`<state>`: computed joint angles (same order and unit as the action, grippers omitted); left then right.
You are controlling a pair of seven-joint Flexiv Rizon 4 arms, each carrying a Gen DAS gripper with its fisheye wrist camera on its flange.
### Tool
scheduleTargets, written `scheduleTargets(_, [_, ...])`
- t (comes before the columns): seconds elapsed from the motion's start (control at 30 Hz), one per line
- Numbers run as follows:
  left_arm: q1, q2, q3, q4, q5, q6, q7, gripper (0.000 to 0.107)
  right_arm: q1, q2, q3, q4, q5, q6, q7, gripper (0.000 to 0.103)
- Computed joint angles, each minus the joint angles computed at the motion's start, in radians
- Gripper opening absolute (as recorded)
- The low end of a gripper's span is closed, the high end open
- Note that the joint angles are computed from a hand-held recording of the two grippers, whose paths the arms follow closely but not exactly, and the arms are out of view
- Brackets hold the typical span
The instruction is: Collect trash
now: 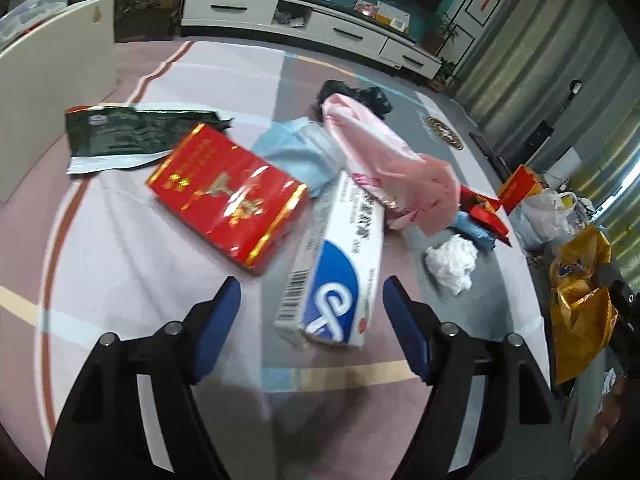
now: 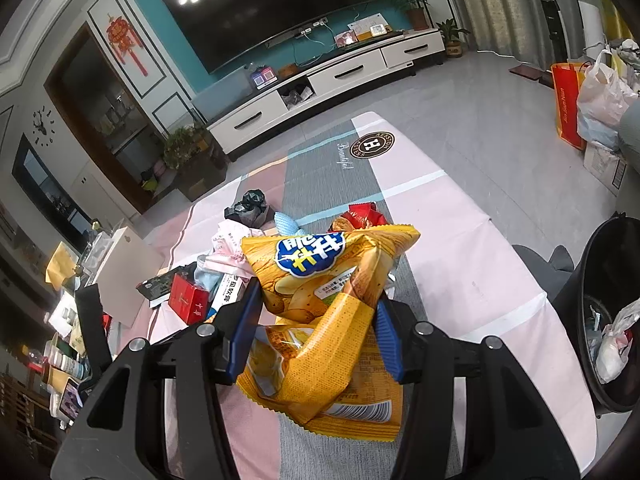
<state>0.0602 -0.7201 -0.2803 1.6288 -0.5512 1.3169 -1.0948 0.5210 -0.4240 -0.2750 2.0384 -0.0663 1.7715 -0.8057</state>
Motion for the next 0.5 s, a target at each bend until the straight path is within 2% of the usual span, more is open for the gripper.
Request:
scheduleTargets(0.1, [-0.018, -0.013, 0.018, -0.018, 0.014, -0.014, -0.014, 0.074, -0.001, 0.000, 0.001, 0.001, 0.002, 0.002, -0.001, 0.053])
scheduleTargets(0.17, [-0.036, -0.021, 0.044, -0.037, 0.034, -0.053, -0.034, 0.065, -0.005, 0.001, 0.006, 0.001, 0.001, 0.000, -0.001, 0.053])
scheduleTargets(0.2, [-0.055, -0.024, 0.062, -0.036, 0.047, -0.018, -0.049, 0.062, -0.004, 0.001, 0.004, 0.001, 0.000, -0.002, -0.002, 0.053])
scheduleTargets(0.23, [-0.060, -0.027, 0.067, -0.040, 0.056, -0.021, -0.057, 0.058, -0.001, 0.002, 0.002, 0.002, -0.001, -0.002, -0.003, 0.053])
scheduleTargets(0.3, [-0.047, -0.030, 0.042, -0.030, 0.051, 0.011, -0.054, 0.057, 0.006, 0.002, -0.007, 0.005, -0.002, -0.002, -0.004, 0.053])
scheduleTargets(0.4, [-0.002, -0.023, -0.021, 0.000, 0.013, 0.046, -0.050, 0.046, 0.015, 0.001, -0.015, 0.004, -0.007, -0.013, -0.004, 0.053])
scheduleTargets(0.43, [0.019, -0.019, -0.045, 0.008, 0.001, 0.040, -0.038, 0.004, 0.015, 0.000, -0.013, 0.002, -0.009, -0.015, -0.003, 0.053])
scheduleTargets(0.5, [0.047, -0.002, -0.080, 0.033, -0.023, 0.053, -0.014, 0.001, 0.012, 0.000, -0.010, 0.002, -0.015, -0.015, -0.002, 0.053])
